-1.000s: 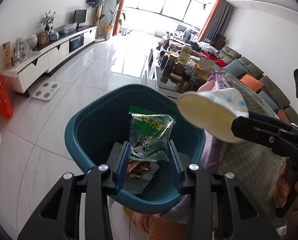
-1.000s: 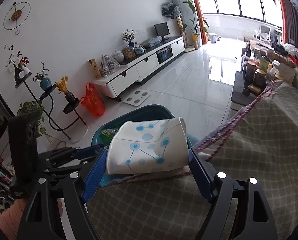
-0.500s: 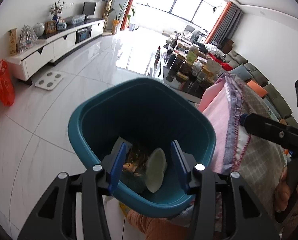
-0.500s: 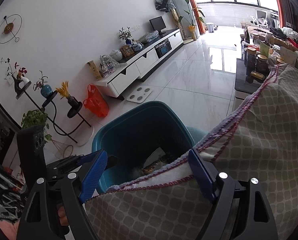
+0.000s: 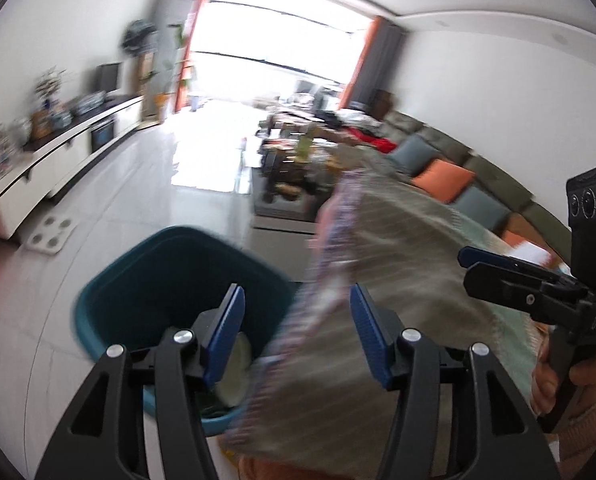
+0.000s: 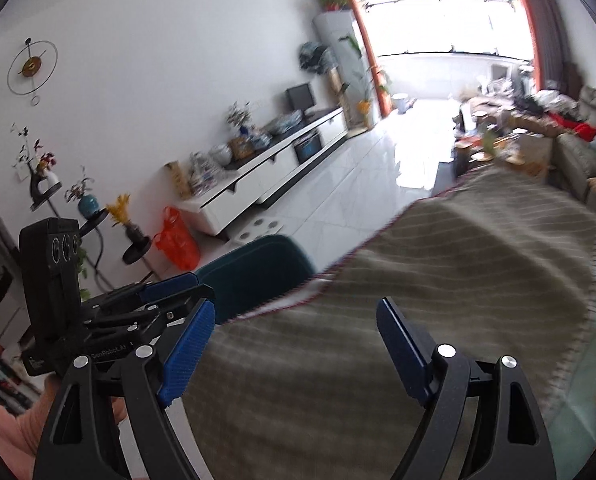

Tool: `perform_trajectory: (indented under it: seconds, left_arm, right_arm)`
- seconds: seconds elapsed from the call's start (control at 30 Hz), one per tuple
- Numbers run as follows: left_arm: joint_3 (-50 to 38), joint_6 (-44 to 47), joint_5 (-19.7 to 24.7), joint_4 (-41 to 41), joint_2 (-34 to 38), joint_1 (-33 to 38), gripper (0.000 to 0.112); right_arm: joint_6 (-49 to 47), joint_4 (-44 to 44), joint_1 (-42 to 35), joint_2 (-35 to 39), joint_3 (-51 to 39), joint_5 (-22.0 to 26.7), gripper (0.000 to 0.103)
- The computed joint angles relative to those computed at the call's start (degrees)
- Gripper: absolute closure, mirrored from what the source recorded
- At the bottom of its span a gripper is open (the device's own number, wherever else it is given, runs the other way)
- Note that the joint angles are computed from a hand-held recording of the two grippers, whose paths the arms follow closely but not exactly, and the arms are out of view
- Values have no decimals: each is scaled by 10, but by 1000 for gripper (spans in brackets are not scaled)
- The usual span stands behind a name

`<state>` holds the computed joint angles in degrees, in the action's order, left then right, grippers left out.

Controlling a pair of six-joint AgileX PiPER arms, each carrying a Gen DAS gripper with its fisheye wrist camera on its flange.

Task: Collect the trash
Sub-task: 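Move both tools back over the bed toward the foam sleeve and foil bag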

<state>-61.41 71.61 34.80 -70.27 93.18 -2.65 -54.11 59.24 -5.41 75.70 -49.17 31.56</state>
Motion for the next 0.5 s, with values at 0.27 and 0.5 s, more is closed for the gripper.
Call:
perform_trajectory:
  seconds: [0.27,0.5]
  left_arm:
    - [-7,18,-1,-9,-6,-142,56]
    - [-48,-4,-10,14,22,-260,56]
  right_arm:
    - [-56,21,-221,-142,86,103,20]
    - [-128,29,-493,-194,119,229,20]
